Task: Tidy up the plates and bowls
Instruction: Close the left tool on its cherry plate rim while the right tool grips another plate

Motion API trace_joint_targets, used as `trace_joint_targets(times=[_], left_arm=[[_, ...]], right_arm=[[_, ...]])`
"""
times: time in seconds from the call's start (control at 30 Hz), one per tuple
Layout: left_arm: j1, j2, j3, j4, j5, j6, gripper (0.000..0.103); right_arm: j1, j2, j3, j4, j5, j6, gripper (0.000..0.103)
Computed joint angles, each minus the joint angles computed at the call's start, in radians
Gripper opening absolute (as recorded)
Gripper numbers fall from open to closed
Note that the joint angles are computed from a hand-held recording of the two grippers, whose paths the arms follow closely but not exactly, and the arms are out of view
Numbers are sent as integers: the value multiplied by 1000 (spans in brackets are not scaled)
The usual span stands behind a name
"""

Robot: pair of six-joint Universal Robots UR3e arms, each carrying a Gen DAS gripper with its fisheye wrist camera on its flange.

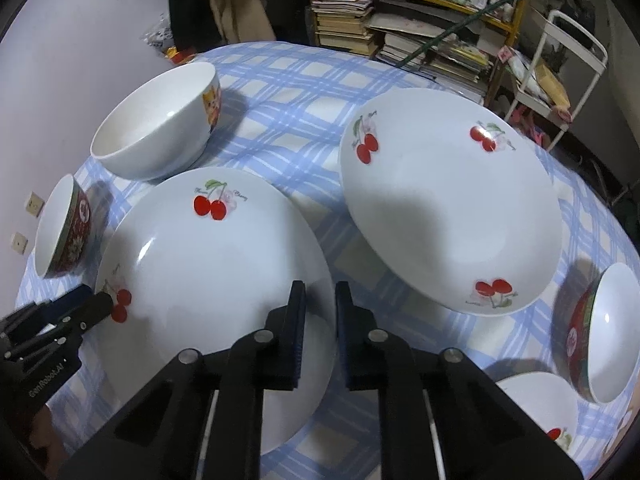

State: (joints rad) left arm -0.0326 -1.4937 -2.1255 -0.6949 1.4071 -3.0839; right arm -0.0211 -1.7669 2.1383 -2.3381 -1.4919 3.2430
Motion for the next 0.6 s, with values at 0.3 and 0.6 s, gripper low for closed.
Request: trace_joint_targets(times=[0.3, 0.6], left_arm=[[66, -11, 1, -34, -132, 31, 11], [34, 47, -14, -51, -57, 69, 11]], right_arm=[[44, 15, -32, 23, -47, 48, 16], [-12, -98, 94, -14, 50, 93, 16]])
